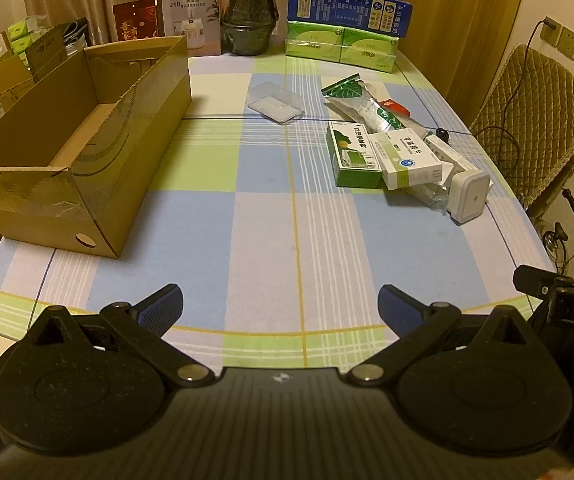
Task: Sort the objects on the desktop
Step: 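Grasp the white square night light with the right tool while the left tool approaches the medicine boxes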
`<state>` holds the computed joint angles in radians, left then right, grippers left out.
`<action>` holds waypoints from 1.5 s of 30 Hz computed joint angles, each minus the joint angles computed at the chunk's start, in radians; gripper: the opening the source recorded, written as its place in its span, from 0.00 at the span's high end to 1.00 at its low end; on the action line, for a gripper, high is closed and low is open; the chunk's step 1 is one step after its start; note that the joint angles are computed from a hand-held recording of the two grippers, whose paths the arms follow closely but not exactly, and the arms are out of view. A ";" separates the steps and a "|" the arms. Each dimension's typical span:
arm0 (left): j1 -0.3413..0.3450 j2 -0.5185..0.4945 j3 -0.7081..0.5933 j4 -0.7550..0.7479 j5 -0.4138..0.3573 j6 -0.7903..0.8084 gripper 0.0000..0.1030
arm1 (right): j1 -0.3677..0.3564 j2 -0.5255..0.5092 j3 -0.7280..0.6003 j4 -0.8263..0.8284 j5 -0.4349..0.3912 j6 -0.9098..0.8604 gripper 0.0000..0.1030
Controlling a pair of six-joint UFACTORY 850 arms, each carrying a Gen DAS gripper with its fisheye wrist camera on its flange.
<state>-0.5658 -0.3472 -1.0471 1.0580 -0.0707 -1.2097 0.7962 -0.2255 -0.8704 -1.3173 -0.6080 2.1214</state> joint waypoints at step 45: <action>-0.034 -0.266 -0.366 -0.962 -0.039 1.003 0.01 | -0.264 -0.050 -0.001 -0.497 0.178 0.090 0.02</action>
